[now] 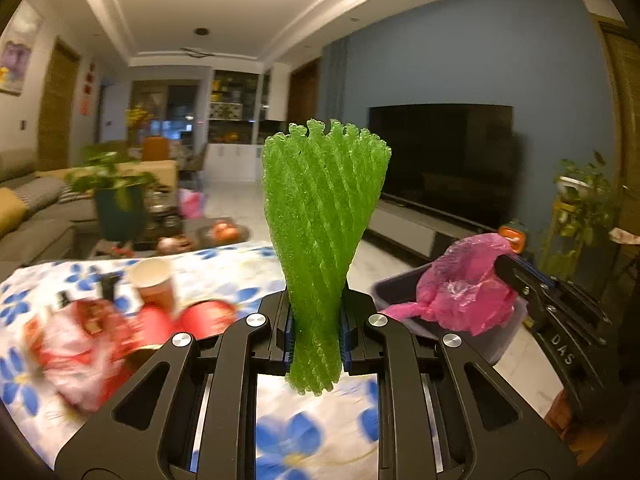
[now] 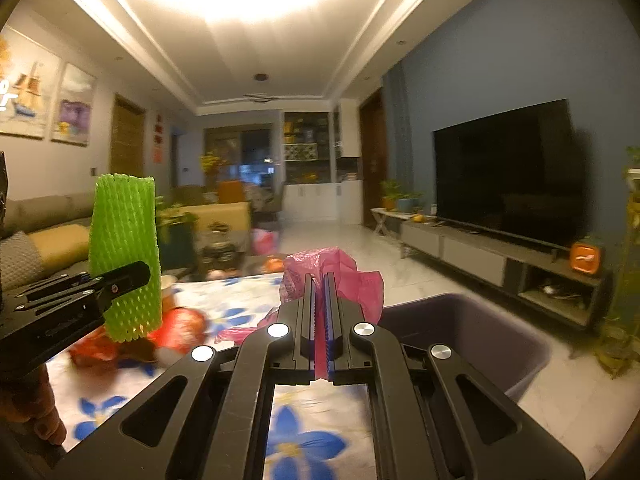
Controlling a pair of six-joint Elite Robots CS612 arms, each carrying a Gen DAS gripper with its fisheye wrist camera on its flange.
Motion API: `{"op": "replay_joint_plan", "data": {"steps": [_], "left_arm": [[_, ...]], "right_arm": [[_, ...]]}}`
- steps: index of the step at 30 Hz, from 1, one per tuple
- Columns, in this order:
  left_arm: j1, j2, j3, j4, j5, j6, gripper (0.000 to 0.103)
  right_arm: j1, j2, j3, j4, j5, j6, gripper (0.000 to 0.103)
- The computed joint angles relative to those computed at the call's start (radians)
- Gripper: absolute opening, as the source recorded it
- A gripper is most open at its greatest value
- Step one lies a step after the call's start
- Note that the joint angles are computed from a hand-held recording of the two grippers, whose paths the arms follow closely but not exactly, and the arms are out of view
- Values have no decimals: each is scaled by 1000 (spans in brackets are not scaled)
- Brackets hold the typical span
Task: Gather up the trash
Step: 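Carry the green net and pink bag over the grey bin with both tools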
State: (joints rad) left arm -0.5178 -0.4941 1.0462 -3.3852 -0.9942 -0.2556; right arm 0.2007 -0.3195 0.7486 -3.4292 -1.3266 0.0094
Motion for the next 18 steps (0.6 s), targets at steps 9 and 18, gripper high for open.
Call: {"op": "replay_joint_plan", "data": {"steps": [9,18], "left_arm": [[6,142,-285,147,-145,42,16],[11,266,-526,298,-232,45,16]], "right_arm": [[-23,63,-117,54,-126,42,5],[-28,103,-187,106,-178,50,5]]}}
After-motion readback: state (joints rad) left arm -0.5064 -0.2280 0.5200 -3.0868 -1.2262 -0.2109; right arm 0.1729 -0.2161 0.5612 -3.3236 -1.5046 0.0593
